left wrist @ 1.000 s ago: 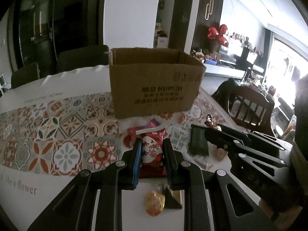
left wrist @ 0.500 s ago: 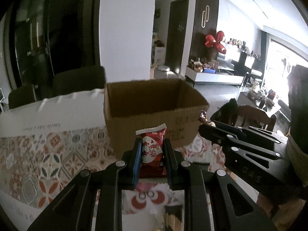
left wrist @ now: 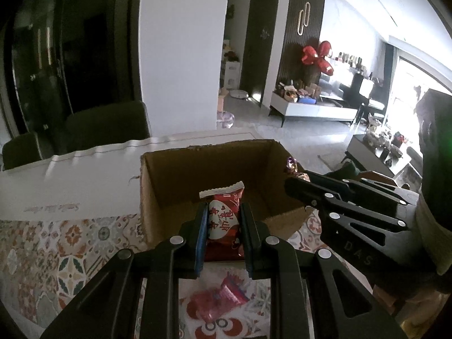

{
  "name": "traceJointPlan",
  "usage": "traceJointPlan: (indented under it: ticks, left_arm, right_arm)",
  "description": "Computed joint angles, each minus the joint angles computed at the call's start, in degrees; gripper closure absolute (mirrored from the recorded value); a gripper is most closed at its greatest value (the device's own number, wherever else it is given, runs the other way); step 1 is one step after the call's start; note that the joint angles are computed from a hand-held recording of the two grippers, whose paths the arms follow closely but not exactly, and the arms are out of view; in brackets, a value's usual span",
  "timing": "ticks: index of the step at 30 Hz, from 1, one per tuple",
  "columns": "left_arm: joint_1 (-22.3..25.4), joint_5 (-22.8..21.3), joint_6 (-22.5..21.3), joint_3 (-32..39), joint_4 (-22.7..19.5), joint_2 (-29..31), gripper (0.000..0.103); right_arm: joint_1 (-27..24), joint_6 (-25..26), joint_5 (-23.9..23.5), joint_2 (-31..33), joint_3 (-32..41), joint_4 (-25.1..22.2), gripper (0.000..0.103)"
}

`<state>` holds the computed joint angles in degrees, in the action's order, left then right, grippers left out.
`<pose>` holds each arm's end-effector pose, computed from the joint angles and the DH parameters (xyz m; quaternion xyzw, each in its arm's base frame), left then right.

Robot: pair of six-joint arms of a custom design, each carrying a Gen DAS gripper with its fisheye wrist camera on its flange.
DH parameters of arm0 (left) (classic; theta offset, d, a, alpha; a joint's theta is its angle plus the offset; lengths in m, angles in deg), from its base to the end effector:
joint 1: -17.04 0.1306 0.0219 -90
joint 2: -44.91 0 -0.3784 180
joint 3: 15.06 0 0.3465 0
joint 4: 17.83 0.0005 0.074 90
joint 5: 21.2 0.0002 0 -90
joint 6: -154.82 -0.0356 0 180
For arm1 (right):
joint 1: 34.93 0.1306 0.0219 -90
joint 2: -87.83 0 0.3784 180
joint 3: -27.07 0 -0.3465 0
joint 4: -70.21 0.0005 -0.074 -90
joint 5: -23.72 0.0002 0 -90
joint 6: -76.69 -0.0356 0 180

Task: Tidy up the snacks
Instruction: 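Carry both snacks over the cardboard box and open both tools to drop them, then move both tools back from the box toward the remaining snacks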

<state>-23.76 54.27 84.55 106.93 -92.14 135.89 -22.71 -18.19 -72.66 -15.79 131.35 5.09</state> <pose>0.3114 -0.2577 0.6129 0.1172 0.9045 -0.0979 0.3981 0.3179 0.0724 0.5942 -0.0819 0.8910 0.1153 0.4314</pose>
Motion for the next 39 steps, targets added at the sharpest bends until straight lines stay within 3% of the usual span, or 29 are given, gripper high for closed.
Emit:
traceJointPlan:
  ticks: [12, 19, 21, 22, 23, 24, 26, 32, 39]
  left_arm:
    - [4.5, 3.8, -0.4, 9.6, -5.6, 9.7, 0.08]
    - [5.2, 4.0, -0.6, 10.3, -6.7, 11.8, 0.079]
    - [5.1, 3.3, -1.3, 10.5, -6.8, 11.9, 0.072]
    - [5.1, 3.0, -1.3, 10.2, -6.5, 11.6, 0.059]
    - [5.0, 2.3, -1.3, 9.7, -5.9, 11.1, 0.048]
    - [5.0, 1.3, -1.3, 9.3, -5.4, 10.8, 0.045]
    - [4.6, -1.5, -1.4, 7.9, -4.4, 9.5, 0.04]
    - [3.1, -5.7, -2.2, 4.7, -2.0, 6.0, 0.023]
    - [-0.6, -12.4, -2.1, -2.3, 1.2, -1.0, 0.014]
  right_arm:
    - [-2.4, 2.3, -0.6, 8.2, 5.4, -2.5, 0.085]
    - [-3.0, 1.9, -0.9, 10.5, 6.3, -3.6, 0.085]
    - [-3.2, 1.6, -1.0, 10.8, 6.4, -3.6, 0.084]
    - [-3.3, 1.7, -1.0, 10.9, 6.4, -3.6, 0.084]
    - [-3.3, 1.6, -0.7, 10.7, 6.1, -3.2, 0.076]
    - [-3.3, 1.4, 0.0, 10.5, 5.7, -2.7, 0.059]
    - [-3.2, 0.9, 0.9, 9.8, 4.9, -1.6, 0.051]
    - [-3.2, 0.9, 1.4, 7.6, 3.4, -0.7, 0.051]
    - [-2.8, 0.5, 1.0, 2.7, -0.3, -0.1, 0.051]
